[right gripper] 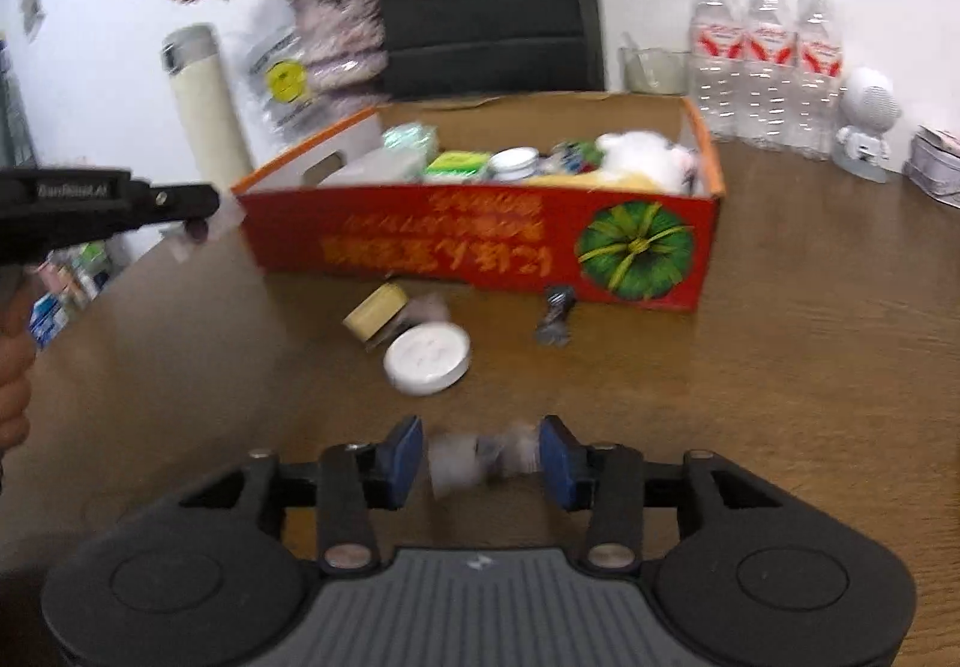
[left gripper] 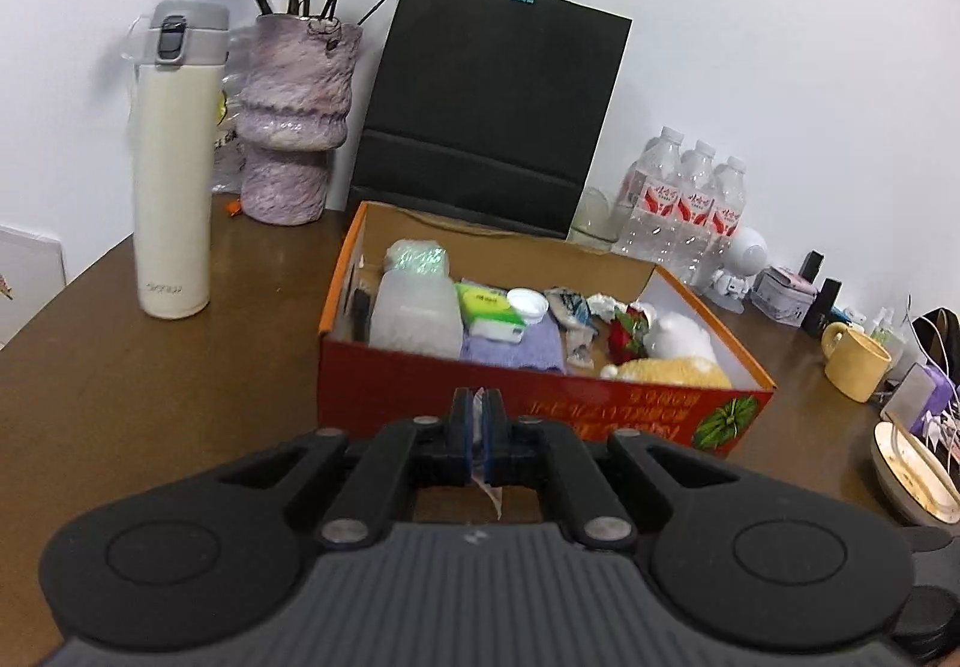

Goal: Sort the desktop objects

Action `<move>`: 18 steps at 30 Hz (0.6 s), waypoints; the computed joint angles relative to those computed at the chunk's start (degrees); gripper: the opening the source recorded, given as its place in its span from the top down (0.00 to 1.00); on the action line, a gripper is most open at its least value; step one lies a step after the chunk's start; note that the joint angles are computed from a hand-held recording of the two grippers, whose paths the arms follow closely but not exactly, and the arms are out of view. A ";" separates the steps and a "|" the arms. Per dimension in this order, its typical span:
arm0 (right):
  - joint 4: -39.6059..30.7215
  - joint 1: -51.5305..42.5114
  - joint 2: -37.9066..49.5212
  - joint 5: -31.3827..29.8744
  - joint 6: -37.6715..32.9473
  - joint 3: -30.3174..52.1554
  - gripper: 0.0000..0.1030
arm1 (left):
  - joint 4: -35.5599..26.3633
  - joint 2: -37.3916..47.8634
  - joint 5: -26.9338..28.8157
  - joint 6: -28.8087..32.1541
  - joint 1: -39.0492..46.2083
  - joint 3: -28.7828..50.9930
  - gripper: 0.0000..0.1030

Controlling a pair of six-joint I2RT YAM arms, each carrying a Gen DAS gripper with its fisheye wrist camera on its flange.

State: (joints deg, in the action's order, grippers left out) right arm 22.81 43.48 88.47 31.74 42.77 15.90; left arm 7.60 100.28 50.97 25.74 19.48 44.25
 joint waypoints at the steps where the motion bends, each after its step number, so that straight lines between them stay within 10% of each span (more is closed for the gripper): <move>1: -0.20 0.25 1.32 0.55 -0.21 0.47 0.63 | -0.32 -0.28 0.07 0.40 0.35 -0.31 0.96; 18: -0.92 6.38 9.62 12.93 1.97 5.48 0.81 | -0.88 -3.58 0.02 4.57 2.36 -5.03 0.96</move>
